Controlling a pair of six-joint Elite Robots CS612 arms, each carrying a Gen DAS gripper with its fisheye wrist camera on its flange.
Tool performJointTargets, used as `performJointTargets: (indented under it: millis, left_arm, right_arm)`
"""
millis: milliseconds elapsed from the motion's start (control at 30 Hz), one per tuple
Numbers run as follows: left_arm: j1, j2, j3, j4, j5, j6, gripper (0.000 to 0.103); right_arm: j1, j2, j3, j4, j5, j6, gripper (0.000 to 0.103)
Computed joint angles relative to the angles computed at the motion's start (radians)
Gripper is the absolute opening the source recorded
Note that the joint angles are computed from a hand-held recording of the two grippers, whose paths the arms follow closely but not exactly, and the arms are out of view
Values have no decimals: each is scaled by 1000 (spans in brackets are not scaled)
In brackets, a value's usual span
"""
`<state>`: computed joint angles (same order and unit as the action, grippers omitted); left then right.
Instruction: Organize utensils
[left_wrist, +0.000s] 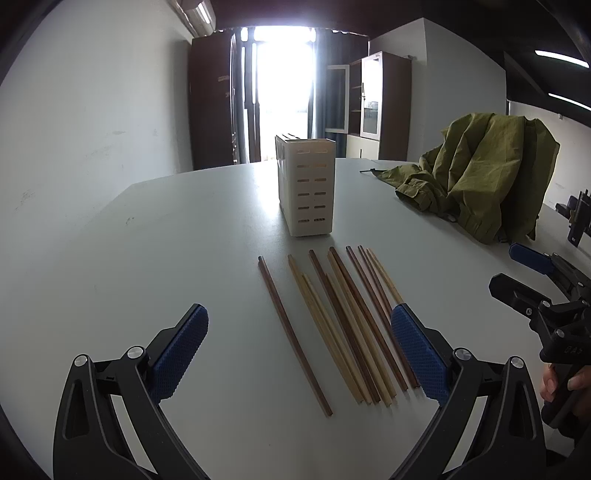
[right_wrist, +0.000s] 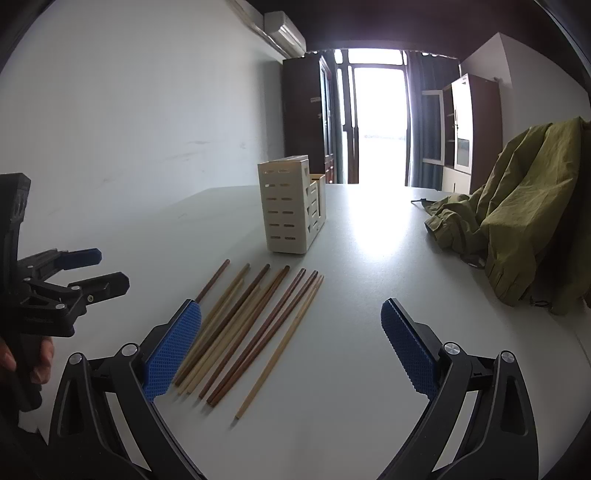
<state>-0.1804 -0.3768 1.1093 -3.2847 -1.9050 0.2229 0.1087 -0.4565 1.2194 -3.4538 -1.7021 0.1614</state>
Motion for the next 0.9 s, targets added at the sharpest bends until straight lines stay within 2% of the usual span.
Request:
performJointTargets:
  millis: [133,267,533,800,900]
  left_arm:
    - [0,3,-6,-2,2,-18,97]
    - [-5,2,0,-9,17,0,97]
    - [-9,6,7,-50,27,0,97]
    - [-8,5,1,-10,22,1,97]
    - [-14,0,10,-11,49,34,97]
  right_arm:
    - [-2,-6,2,21,3,15,99]
    - [-3,-9,5,34,-2,24,99]
    - [-8,-10,7,57,31,24,99]
    - [-5,-10,5,50,25,17,99]
    - [-6,-10,2,54,26,23,99]
